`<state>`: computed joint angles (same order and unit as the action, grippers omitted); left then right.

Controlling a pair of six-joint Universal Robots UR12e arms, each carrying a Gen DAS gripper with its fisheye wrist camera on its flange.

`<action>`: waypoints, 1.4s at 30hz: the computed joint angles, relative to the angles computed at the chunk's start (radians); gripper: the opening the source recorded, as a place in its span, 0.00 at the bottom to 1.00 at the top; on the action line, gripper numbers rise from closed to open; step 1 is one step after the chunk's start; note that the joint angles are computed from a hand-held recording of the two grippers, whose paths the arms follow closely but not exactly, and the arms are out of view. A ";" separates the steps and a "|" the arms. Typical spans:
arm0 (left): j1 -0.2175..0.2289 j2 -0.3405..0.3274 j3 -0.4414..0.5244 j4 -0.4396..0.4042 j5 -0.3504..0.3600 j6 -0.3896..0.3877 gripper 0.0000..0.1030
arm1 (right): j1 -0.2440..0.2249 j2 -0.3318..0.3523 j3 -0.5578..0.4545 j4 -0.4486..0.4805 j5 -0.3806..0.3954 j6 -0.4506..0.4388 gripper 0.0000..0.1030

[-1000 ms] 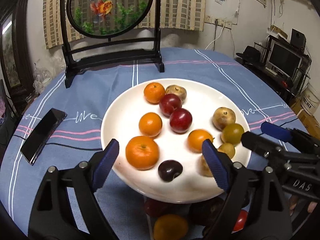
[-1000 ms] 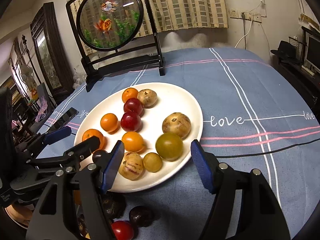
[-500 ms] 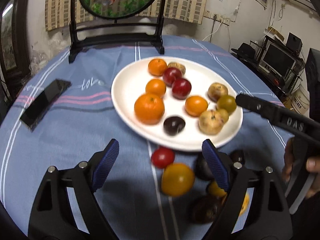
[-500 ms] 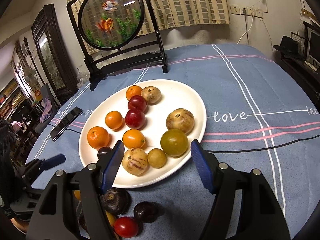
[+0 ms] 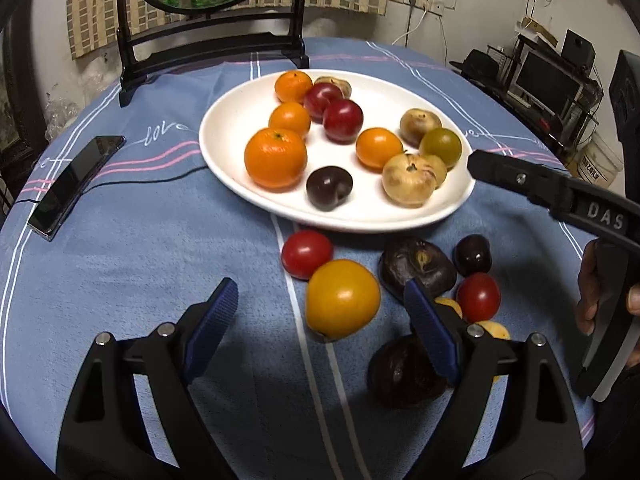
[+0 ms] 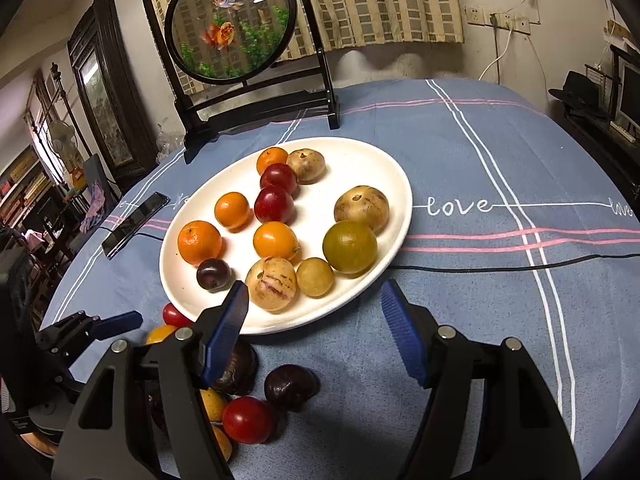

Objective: Organize fruits
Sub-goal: 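Grasp another orange with the left tool while the right tool returns to the cluster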

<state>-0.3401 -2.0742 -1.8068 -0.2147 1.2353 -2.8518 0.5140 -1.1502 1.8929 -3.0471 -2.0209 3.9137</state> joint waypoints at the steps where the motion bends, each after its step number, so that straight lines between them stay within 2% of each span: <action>1: 0.000 -0.003 0.007 -0.020 -0.001 0.000 0.84 | 0.000 0.000 0.000 0.000 0.001 0.000 0.67; 4: 0.003 -0.009 0.022 -0.064 -0.017 -0.007 0.83 | 0.000 -0.001 0.001 -0.007 0.005 -0.005 0.67; 6: 0.008 -0.010 0.025 -0.078 -0.043 -0.009 0.64 | 0.001 -0.001 0.001 -0.011 0.006 -0.008 0.67; 7: 0.008 -0.012 0.029 -0.092 -0.046 -0.004 0.49 | 0.002 -0.001 0.001 -0.012 0.005 -0.010 0.67; 8: 0.007 -0.013 0.029 -0.084 -0.039 -0.005 0.38 | 0.003 0.000 -0.001 -0.013 0.003 -0.016 0.67; 15: 0.020 -0.012 0.027 -0.092 -0.092 -0.007 0.37 | 0.004 0.006 -0.013 0.026 0.002 -0.024 0.67; 21: 0.031 -0.008 0.010 -0.014 -0.100 -0.038 0.37 | 0.015 0.014 -0.027 0.051 -0.011 -0.074 0.67; 25: 0.044 0.000 -0.002 0.015 -0.145 -0.041 0.37 | 0.021 0.006 -0.010 0.032 0.011 -0.064 0.67; 28: 0.046 0.000 -0.003 0.022 -0.145 -0.048 0.37 | 0.043 -0.007 0.003 0.023 0.010 -0.067 0.67; 30: 0.044 0.001 0.000 0.006 -0.144 -0.041 0.37 | 0.070 -0.009 -0.001 0.029 -0.009 -0.117 0.67; 32: 0.043 0.003 -0.005 0.010 -0.143 -0.034 0.37 | 0.090 -0.010 -0.009 0.054 -0.002 -0.163 0.67; 35: 0.045 0.005 -0.011 0.029 -0.151 -0.034 0.37 | 0.114 -0.006 -0.033 0.146 -0.010 -0.195 0.67; 38: 0.045 0.004 -0.010 0.029 -0.143 -0.041 0.37 | 0.127 0.000 -0.055 0.230 -0.026 -0.195 0.67; 42: 0.045 0.002 -0.007 0.021 -0.136 -0.043 0.37 | 0.137 0.004 -0.067 0.273 -0.029 -0.198 0.67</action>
